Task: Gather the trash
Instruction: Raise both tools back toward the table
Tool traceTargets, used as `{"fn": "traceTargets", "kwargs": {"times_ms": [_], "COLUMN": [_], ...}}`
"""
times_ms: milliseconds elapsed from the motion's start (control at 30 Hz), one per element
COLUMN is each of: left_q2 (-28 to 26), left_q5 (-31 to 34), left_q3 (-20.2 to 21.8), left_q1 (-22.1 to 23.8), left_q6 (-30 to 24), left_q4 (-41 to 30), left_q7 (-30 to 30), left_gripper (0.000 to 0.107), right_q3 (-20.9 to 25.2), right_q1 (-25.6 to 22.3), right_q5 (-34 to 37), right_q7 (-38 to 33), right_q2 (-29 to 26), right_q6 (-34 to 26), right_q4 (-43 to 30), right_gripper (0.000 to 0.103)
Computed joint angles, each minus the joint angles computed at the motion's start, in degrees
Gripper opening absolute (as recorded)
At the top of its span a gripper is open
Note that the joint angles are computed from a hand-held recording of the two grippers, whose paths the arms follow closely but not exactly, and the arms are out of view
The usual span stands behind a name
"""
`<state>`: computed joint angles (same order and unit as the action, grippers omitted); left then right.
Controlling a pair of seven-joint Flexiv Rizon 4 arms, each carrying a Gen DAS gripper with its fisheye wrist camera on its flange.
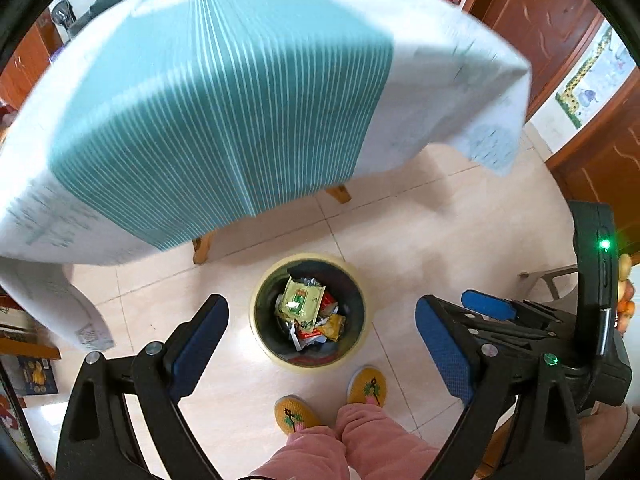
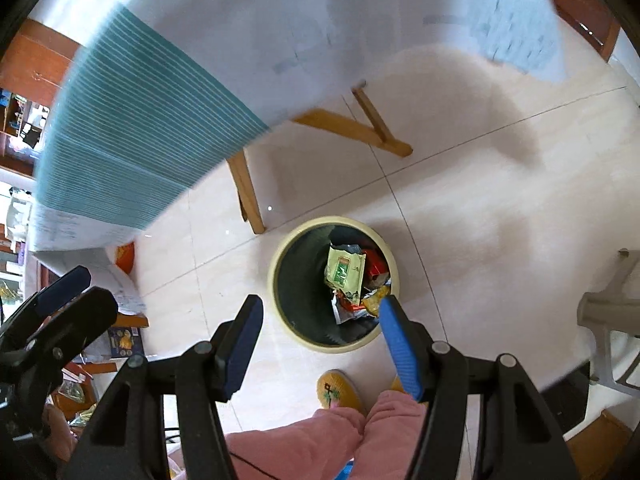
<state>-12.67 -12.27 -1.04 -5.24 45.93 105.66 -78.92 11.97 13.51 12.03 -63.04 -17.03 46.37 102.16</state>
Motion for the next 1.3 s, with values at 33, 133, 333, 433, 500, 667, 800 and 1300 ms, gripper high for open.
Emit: {"fn": "traceTargets", "kwargs": {"times_ms": [33,133,333,433,500,667,800,1300], "left_q2": [0.7,2.9,5.3,6.0,6.3,7.1,6.8,3.3], "left_q5": [0.0,-0.3,-1.9,-2.7,-3.1,-5.3,-6.9,-9.8], "left_q3": [0.0,0.2,0.3,0.5,0.6,0.9,0.9,0.7], "left_q1": [0.1,0.6,1.7,2.1,2.5,3.4,3.9,6.1], "left_q6": [-1.1,-4.6,-8.2,-8.8,-9.3,-7.4,-6.0,-5.7], "left_q4": [-0.8,-3.7,-8.8,-10.8,-12.2,-14.4,-16.0,-22.7], "left_q7": [0.1,0.3,2.3,3.6,4.3,6.7,8.0,11.7], "left_gripper": [0.093,0.093,0.093,0.093,0.093,0.093,0.093,0.094], "right_q3": [0.0,-0.3,-0.9,-1.1,-1.1,-1.4,-1.6,-2.7], "right_q1": [0.0,0.4,1.8,2.6,3.1,4.4,5.3,7.5], "right_q5": [-0.2,-1.0,-3.4,-4.9,-5.7,-9.1,-12.0,-20.4], "right_q7": [0.5,2.1,5.0,6.1,6.7,7.6,8.2,10.3], "right_q2": [0.9,3.4,6.9,8.0,8.5,8.7,8.4,4.7], "right_q6": [-0.9,-4.2,-7.9,-8.7,-9.0,-9.7,-9.4,-8.6], "right_q4": [-0.3,-2.0,-6.0,-7.8,-8.9,-12.5,-14.8,-22.5], "right_gripper": [0.061,0.061,0.061,0.061,0.061,0.061,0.061,0.061]}}
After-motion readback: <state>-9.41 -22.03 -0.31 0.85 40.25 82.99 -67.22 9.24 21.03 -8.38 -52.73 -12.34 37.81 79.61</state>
